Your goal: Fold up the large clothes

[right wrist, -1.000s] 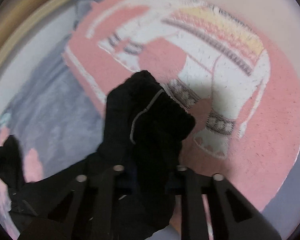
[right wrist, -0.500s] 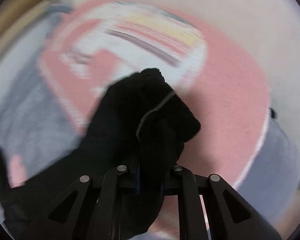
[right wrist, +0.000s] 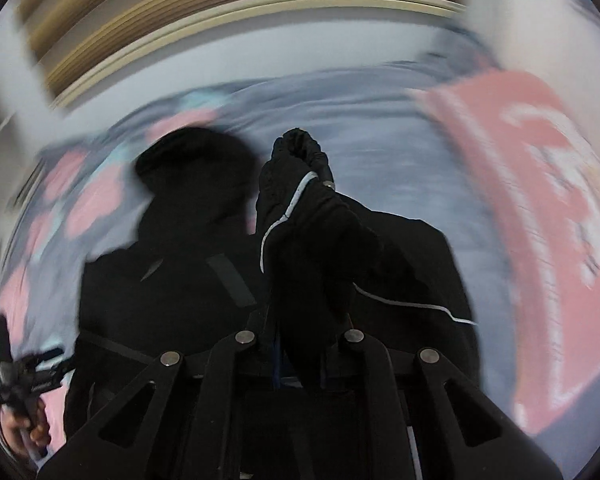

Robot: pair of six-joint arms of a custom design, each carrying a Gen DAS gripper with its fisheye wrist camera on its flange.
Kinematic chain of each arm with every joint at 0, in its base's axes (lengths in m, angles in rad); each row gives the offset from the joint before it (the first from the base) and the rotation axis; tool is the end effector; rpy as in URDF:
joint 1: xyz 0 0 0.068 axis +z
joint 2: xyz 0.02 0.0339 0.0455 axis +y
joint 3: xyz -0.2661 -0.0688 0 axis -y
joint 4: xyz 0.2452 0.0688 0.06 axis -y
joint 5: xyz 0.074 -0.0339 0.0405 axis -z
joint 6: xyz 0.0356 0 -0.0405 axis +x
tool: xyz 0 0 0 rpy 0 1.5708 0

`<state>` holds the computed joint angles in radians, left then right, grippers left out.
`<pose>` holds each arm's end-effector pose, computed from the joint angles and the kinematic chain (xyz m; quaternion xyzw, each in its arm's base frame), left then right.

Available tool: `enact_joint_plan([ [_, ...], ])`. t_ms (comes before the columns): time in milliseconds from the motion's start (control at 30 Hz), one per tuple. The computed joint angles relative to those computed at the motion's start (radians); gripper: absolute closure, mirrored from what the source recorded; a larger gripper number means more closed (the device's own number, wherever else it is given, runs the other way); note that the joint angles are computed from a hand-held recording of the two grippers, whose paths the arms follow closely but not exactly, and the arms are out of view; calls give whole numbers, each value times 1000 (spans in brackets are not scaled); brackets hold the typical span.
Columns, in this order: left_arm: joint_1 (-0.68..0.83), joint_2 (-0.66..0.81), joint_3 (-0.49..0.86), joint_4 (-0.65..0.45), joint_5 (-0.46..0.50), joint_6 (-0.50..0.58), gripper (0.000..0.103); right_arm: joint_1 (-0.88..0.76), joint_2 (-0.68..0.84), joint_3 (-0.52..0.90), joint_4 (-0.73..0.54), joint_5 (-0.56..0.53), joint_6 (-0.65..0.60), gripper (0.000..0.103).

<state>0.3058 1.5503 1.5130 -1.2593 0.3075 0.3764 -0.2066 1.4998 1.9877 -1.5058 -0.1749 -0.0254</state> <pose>0.2808 0.0773 0.3265 0.0555 0.9776 -0.0978 0.1780 0.2429 -0.0446 0.4541 0.0630 0.9566 0.0520 0.2798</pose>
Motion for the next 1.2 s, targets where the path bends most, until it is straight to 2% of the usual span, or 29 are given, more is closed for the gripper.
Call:
enact_joint_plan([
  [133, 73, -52, -41, -14, 15, 58, 25, 385, 0, -88, 80, 96, 189, 89],
  [200, 117, -62, -53, -27, 26, 94, 25, 541, 53, -89, 118, 98, 267, 88],
  [300, 171, -61, -70, -32, 43, 129, 25, 706, 155, -69, 170, 93, 333, 88],
  [467, 235, -33, -73, -31, 58, 151, 25, 861, 380, -27, 227, 121, 381, 82],
  [567, 261, -10, -72, -21, 60, 148, 25, 864, 475, -66, 280, 77, 396, 80],
  [633, 261, 12, -62, -15, 60, 138, 25, 846, 484, -131, 324, 29, 401, 74],
  [733, 271, 49, -34, -31, 84, 135, 25, 802, 450, -192, 385, -97, 389, 55],
  [800, 276, 72, -8, -51, 117, 133, 25, 756, 391, -230, 391, -179, 380, 54],
  [867, 271, 103, 35, -83, 166, 128, 25, 709, 317, -279, 394, -213, 368, 49],
  [967, 244, 158, 104, -139, 259, 125, 25, 616, 157, -390, 385, -195, 343, 39],
  [1067, 188, 213, 156, -159, 316, 93, 25, 534, 50, -456, 350, -137, 312, 39],
  [1200, 104, 280, 172, -91, 304, -18, 25, 427, -33, -510, 306, -102, 266, 39],
])
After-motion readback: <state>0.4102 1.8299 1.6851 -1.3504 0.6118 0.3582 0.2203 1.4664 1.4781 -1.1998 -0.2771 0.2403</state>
